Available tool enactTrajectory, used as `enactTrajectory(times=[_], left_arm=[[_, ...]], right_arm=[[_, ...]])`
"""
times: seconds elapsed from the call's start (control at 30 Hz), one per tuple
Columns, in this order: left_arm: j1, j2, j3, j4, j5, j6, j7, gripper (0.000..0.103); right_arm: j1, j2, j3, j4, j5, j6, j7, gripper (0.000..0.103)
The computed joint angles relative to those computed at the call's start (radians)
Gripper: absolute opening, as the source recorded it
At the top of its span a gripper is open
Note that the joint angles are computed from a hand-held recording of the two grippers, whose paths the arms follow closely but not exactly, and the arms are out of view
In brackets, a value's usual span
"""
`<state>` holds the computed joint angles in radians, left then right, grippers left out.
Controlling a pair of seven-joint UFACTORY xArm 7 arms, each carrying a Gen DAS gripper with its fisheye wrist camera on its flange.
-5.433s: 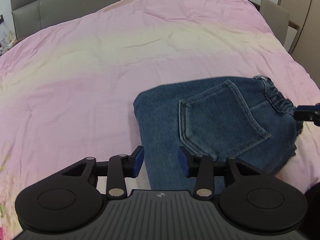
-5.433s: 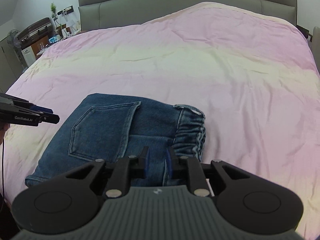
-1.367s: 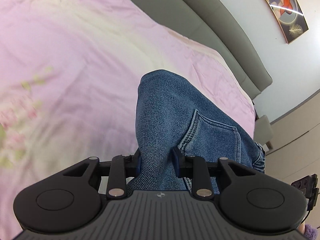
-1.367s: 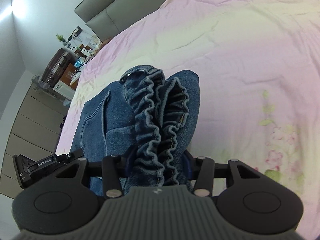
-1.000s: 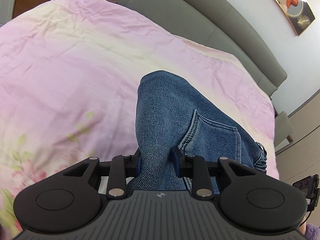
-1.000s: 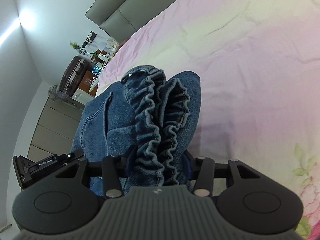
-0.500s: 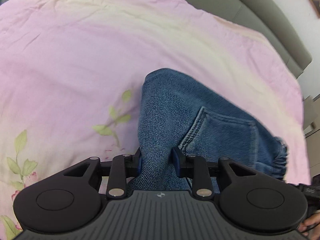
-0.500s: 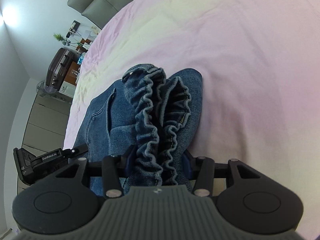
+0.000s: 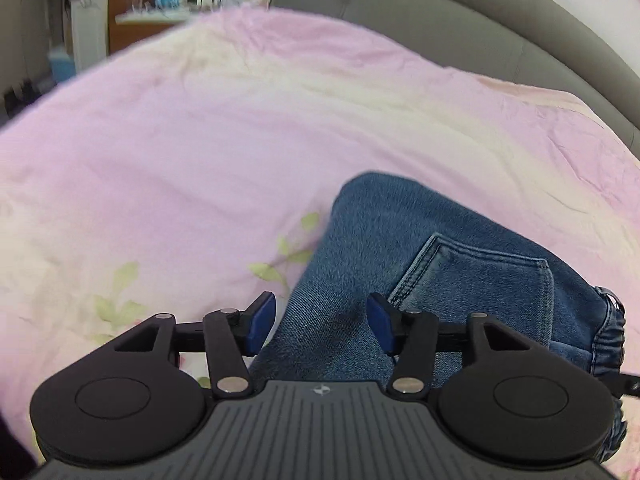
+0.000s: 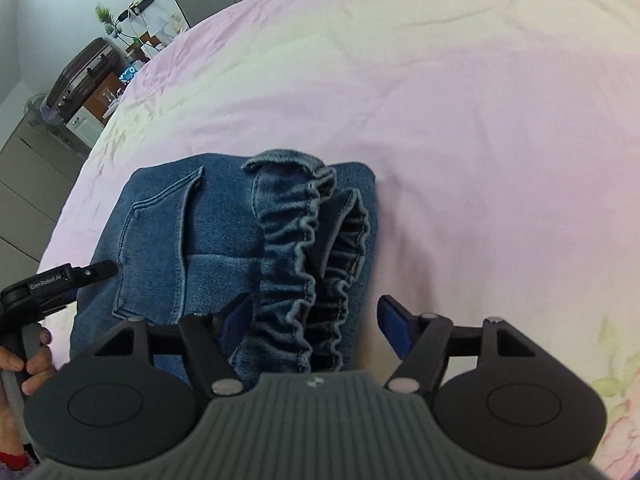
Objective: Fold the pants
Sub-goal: 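Lower the folded jeans onto the bed and open both grippers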
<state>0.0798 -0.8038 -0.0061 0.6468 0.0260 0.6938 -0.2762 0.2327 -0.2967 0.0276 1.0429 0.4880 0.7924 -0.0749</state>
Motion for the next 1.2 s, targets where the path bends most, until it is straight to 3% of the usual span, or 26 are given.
enactTrajectory(times=[0.1,0.27,0.4,0.57,0.83,1.07,1.2], left_arm=[[-0.031,-0.087,0.009,-0.015,-0.013,0.032,0.026,0.061],[-0.039,-0.165,-0.025,-0.023,-0.001,0.118,0.036,0.060],[-0.054,-0.171,-0.018,-0.046,-0.014,0.123,0.030,0.060],[-0.040,-0.154,-0.033,-0.088,0.011,0.095,0.037,0.059],[-0.011,-0.163,-0.114,-0.030,0.095,0.156,-0.011,0.059],[-0.045,-0.256,-0.184,0.093,0.147,0.213,-0.025,0.062],[-0.066,-0.291,-0.230,0.188,0.180,0.263,0.015,0.064]], right_arm=[[0.011,-0.074,0.008,-0.044,-0.045,-0.068,-0.071,0.062],[0.099,-0.170,-0.027,-0.113,-0.015,-0.142,-0.274,0.040],[0.100,-0.174,-0.004,-0.149,-0.063,-0.146,-0.298,0.026],[0.089,-0.130,-0.009,-0.182,-0.059,-0.162,-0.261,0.028],[0.089,-0.146,-0.012,-0.159,-0.057,-0.157,-0.275,0.031],[0.118,-0.339,-0.046,-0.187,-0.039,-0.154,-0.312,0.057],[0.150,-0.459,-0.075,-0.187,-0.027,-0.131,-0.321,0.064]])
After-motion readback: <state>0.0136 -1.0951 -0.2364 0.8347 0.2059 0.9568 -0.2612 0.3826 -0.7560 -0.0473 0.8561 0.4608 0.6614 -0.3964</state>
